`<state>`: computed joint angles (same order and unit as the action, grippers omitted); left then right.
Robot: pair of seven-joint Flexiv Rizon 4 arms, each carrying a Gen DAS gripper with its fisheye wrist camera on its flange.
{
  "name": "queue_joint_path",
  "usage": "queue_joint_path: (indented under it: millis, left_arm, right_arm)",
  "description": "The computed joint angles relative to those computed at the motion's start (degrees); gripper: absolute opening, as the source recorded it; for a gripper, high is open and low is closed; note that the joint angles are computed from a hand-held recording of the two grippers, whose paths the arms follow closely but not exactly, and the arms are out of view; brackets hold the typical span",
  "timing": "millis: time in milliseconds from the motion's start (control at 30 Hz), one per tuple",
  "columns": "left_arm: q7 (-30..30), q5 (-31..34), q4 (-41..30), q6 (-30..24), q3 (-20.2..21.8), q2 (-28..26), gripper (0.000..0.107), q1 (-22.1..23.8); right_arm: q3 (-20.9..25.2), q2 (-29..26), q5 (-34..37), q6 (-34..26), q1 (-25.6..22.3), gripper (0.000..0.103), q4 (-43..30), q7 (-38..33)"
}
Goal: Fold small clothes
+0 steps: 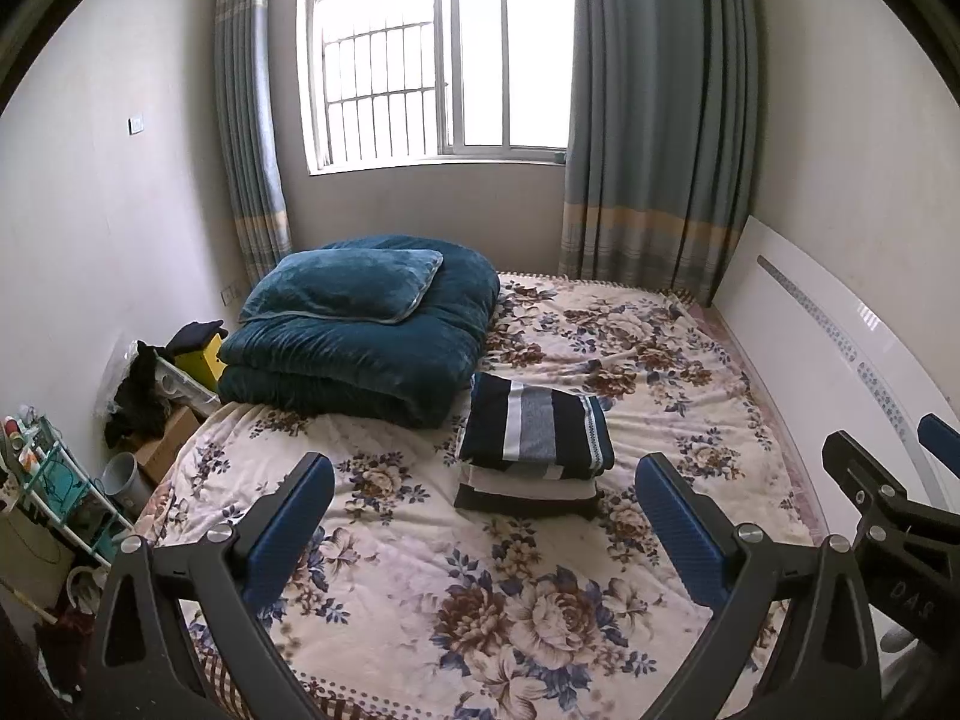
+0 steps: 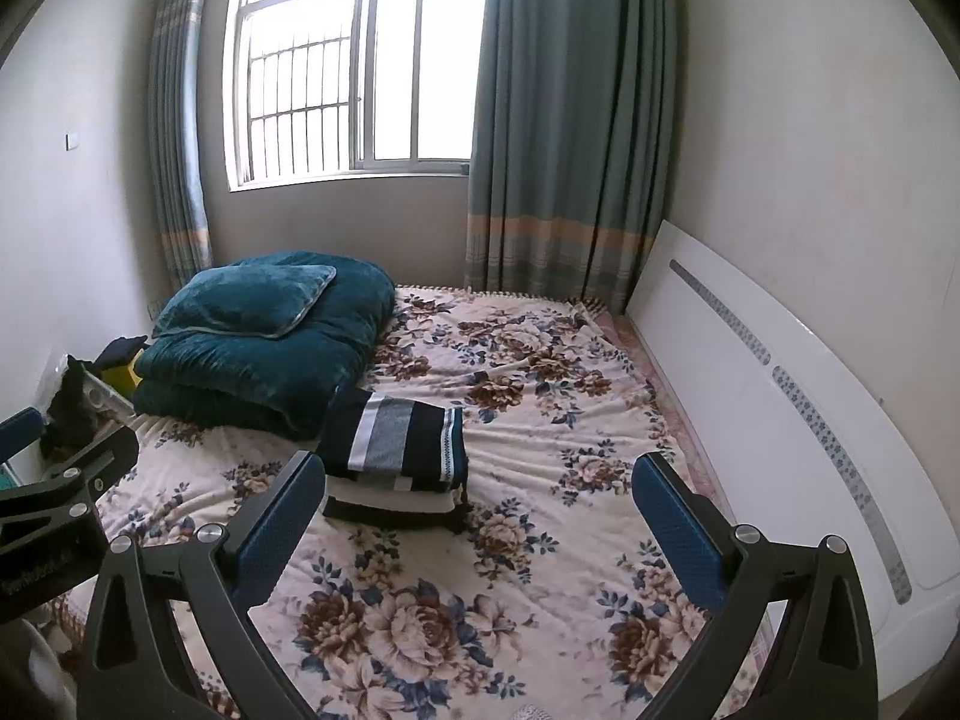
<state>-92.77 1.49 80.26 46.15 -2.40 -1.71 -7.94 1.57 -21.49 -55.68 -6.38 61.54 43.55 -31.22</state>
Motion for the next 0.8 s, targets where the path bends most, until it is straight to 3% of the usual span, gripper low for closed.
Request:
queue_joint_path:
  millis: [800]
  left_arm:
    - [0.34,-0.09,-0.50,-0.52,-0.06,0.30,0.103,-0.06]
  right_arm:
    - [0.52,0.38,-0.68,-0.26,0.13,0.103,0.89,1.20]
